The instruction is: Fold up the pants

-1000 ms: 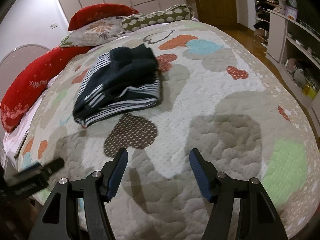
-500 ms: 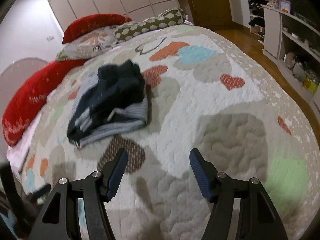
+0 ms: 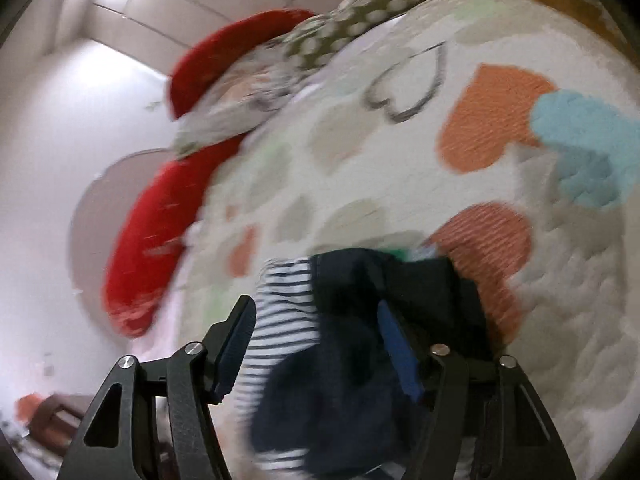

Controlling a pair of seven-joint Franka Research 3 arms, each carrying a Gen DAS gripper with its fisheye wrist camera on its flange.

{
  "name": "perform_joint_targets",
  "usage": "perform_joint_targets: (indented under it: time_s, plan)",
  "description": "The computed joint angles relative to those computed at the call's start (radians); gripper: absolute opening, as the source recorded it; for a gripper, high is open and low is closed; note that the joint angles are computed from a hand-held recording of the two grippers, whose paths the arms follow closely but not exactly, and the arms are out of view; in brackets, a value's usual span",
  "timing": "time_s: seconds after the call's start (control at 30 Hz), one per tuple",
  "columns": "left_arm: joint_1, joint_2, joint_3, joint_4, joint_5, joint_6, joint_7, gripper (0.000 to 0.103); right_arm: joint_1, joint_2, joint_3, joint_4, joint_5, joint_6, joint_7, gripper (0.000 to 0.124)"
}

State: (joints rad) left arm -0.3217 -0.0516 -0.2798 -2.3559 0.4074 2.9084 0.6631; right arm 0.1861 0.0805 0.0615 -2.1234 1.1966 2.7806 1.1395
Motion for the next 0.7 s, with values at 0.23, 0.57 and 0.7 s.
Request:
perform_joint_targets:
  time_s: [0.23,0.57,0.7]
  plan:
    - [0.016,0.072,0.015,0.130,0.018,-0.016,0.042,0.103,0.042,-0.166,0.001,-0.160,-0.075,0.212,-0.039,0.070]
    - [-0.027,0.273,0.025,0.402,-0.007,-0.172,0.152,0.103,0.081,-0.196,-0.080,-0.232,0.141,0.136,-0.179,0.071]
    - [0.045,0.360,-0.053,0.471,-0.227,-0.134,0.358,0.103,0.057,-0.176,-0.079,-0.225,0.223,0.068,-0.220,0.071]
